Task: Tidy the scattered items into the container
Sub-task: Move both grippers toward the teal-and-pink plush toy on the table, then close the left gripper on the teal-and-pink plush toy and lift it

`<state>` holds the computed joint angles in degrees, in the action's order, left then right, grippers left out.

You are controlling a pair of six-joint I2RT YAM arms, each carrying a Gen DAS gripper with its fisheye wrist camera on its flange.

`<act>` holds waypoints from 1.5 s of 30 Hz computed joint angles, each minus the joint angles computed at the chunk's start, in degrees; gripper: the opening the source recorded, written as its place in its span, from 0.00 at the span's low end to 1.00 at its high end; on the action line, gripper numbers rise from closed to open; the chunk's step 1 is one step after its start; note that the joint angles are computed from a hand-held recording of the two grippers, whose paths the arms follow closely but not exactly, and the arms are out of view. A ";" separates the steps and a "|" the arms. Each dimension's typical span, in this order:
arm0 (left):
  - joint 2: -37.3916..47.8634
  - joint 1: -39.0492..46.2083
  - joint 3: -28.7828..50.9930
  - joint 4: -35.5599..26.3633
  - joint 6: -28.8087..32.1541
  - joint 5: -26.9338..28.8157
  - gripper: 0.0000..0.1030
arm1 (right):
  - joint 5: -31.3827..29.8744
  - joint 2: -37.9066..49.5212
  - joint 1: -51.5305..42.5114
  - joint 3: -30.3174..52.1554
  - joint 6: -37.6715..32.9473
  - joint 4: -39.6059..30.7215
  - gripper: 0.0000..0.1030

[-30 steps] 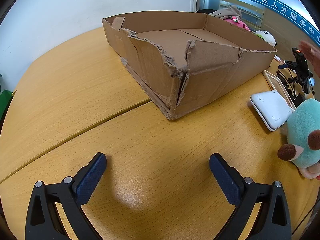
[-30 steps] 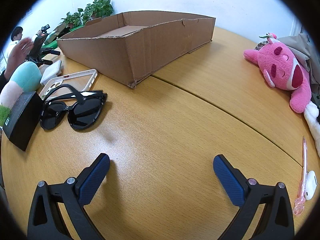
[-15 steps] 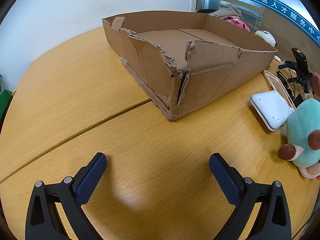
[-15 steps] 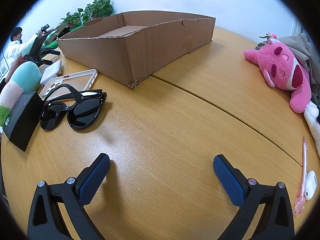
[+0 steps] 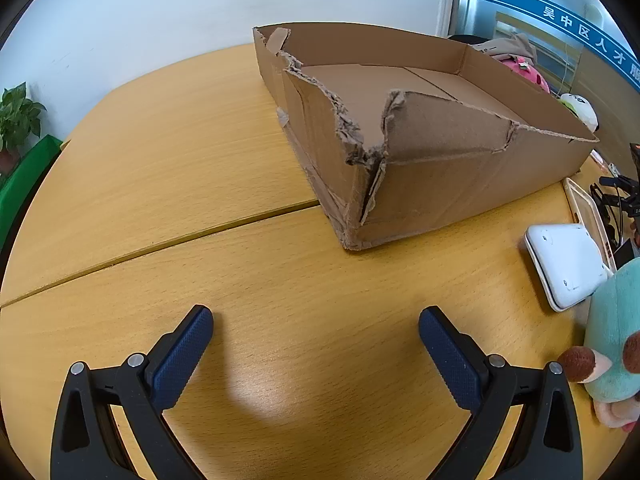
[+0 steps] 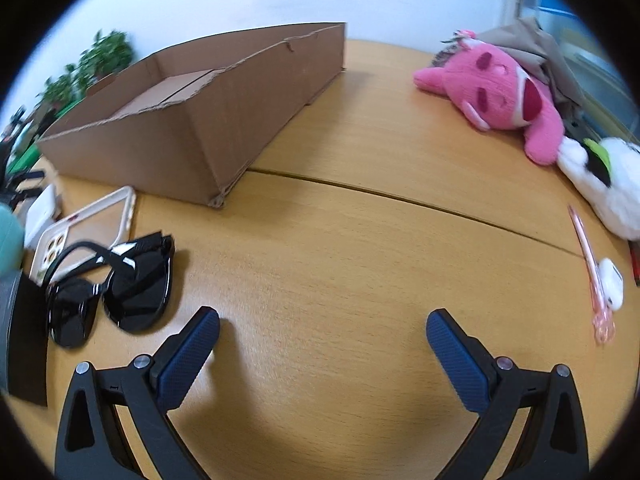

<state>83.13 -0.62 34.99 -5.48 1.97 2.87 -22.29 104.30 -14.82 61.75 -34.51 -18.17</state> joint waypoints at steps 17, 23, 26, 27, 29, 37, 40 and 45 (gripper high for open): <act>-30.32 -48.46 4.41 -21.46 -34.40 -35.42 1.00 | -10.74 -47.11 10.54 -21.80 7.57 -10.44 0.99; -18.69 -65.77 10.10 -21.67 -50.28 -51.13 1.00 | 7.87 -51.35 33.01 -27.32 21.37 -7.27 0.99; -15.70 -65.59 10.60 -21.64 -54.49 -47.64 1.00 | 11.94 -55.63 39.95 -29.35 24.38 -7.04 0.99; -14.72 -64.63 10.58 -21.37 -56.04 -46.20 1.00 | 13.89 -56.44 42.07 -29.64 25.30 -6.87 0.99; -12.92 -63.95 10.78 -21.82 -58.87 -45.38 1.00 | 18.09 -57.70 46.68 -30.10 27.25 -6.59 0.99; -7.13 -61.75 12.24 -23.90 -64.33 -42.66 1.00 | 28.25 -58.96 53.26 -32.13 29.37 -3.31 0.99; -7.15 -61.02 11.72 -23.35 -63.80 -41.78 1.00 | 34.34 -60.34 57.71 -33.46 30.03 -2.17 0.99; -8.08 -58.97 10.07 -20.36 -62.31 -37.92 1.00 | 32.44 -57.03 59.12 -33.28 30.65 -1.20 0.99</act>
